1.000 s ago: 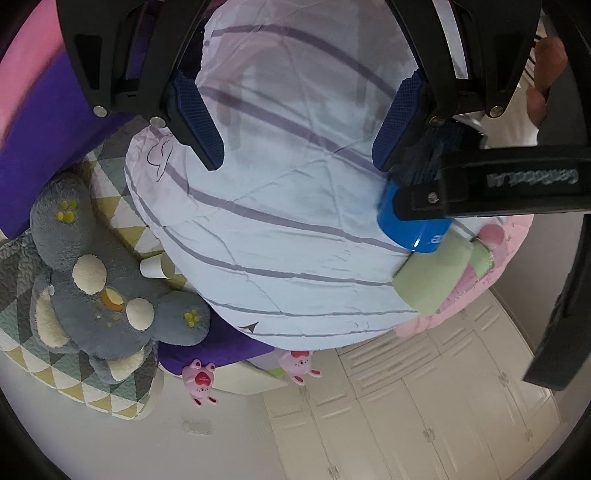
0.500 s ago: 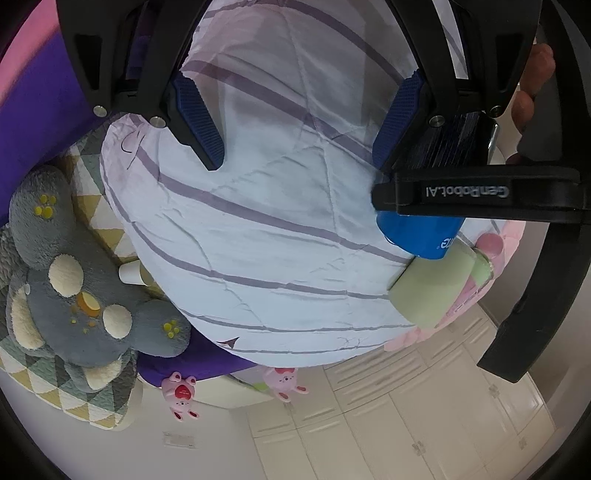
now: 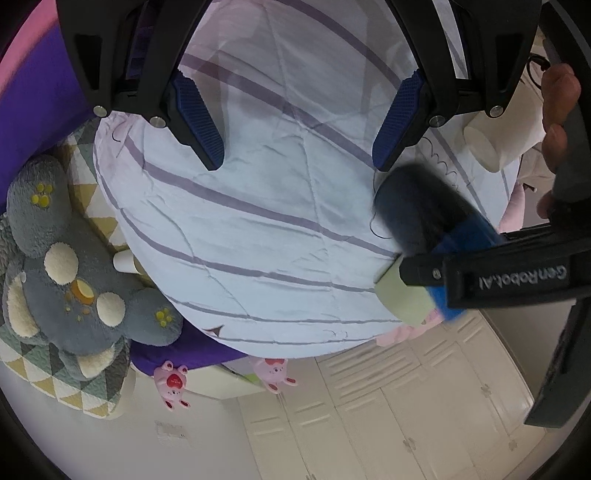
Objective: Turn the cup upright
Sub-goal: 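Rotate the held cup in the left tool until its open rim faces up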
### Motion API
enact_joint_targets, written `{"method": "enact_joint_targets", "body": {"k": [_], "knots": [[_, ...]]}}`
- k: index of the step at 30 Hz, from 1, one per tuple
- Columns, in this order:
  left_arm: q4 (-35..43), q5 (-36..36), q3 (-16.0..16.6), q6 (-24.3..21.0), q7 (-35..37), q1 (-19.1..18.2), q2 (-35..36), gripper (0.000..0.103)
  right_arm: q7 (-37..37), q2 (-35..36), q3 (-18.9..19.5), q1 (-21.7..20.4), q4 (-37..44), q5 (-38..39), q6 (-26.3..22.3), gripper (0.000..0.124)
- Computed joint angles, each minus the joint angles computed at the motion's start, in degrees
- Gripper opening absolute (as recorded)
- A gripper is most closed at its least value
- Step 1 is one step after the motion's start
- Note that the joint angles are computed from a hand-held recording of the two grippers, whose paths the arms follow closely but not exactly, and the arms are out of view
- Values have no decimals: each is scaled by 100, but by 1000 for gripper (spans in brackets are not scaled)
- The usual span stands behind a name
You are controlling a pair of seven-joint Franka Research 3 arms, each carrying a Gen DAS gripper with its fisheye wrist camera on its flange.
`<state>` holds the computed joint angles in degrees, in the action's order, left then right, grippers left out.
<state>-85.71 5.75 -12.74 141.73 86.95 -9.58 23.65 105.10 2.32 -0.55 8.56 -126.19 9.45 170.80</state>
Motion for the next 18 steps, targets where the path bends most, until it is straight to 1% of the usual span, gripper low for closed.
{"method": "enact_joint_targets", "body": {"k": [2, 3, 7, 9, 11, 13, 14, 16, 18], "knots": [[121, -52, -18, -188, 51, 26, 83, 68, 52, 46, -6, 15, 46, -89, -9, 84], [115, -141, -47, -191, 78, 66, 77, 68, 72, 70, -6, 26, 73, -110, -21, 84], [-78, -180, -44, 101, 112, 102, -57, 68, 359, 87, -62, 84, 99, -435, -21, 84], [-51, -105, -11, 104, 78, 61, -47, 68, 415, 98, -61, 91, 121, -491, -41, 84], [89, -62, 5, -75, 68, 37, 48, 68, 672, 151, -110, 126, 174, -747, -36, 84], [181, -189, -47, -264, 130, 90, 88, 68, 757, 229, -134, 145, 315, -897, -229, 84], [120, -167, -34, -260, 155, 92, 33, 68, 713, 231, -126, 133, 331, -869, -262, 84], [-14, -87, -19, -301, 261, 88, -90, 76, 751, 149, -140, 135, 235, -934, -192, 84], [-322, -328, -113, -206, 515, 227, -320, 87, 888, 76, -160, 138, 178, -1119, -219, 84]]}}
